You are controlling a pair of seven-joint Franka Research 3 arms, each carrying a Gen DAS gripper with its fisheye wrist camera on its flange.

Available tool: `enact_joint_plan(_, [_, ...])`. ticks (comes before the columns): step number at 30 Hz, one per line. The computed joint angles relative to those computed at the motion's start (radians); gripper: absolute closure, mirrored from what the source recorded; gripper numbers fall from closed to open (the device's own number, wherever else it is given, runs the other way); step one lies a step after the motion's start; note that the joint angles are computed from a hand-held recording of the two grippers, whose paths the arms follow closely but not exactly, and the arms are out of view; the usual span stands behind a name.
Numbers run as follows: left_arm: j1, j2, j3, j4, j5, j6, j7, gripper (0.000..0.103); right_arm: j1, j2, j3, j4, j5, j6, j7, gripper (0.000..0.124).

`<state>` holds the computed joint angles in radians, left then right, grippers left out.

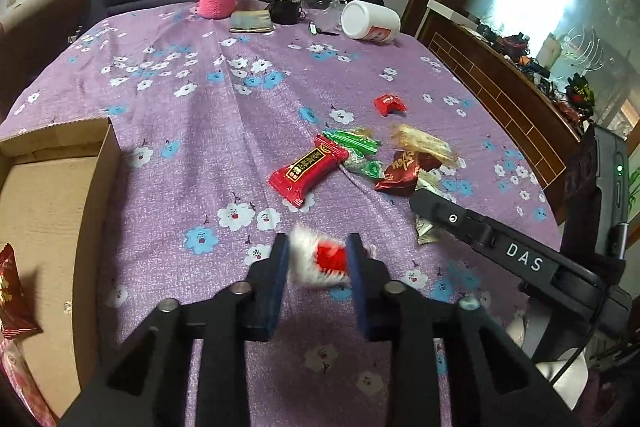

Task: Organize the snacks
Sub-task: 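Lift both held snacks off the table toward the tray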

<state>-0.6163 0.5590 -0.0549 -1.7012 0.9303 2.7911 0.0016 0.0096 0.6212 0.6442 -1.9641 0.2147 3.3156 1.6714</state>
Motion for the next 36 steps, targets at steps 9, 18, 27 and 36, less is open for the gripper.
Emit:
enact_joint_plan(9, [0.010,0.071,-0.023,0.096,0.007,-0.017,0.249,0.044,-0.047,0.019,0.043,-0.002,-0.008,-0.001,0.013,0.104])
enact_joint_plan(18, [0.223,0.184,-0.271,0.150,-0.359,0.038,0.782,0.044,-0.038,0.017,0.032,0.003,0.000,-0.010,0.018,0.104])
enact_joint_plan(27, [0.064,0.113,-0.136,0.096,-0.404,-0.011,0.763,0.044,-0.026,0.016,0.025,0.011,0.019,-0.023,-0.003,0.104])
enact_joint_plan(36, [-0.091,0.147,0.029,0.189,-0.247,-0.148,0.432,0.081,-0.025,0.018,0.026,0.015,0.036,-0.024,-0.024,0.103])
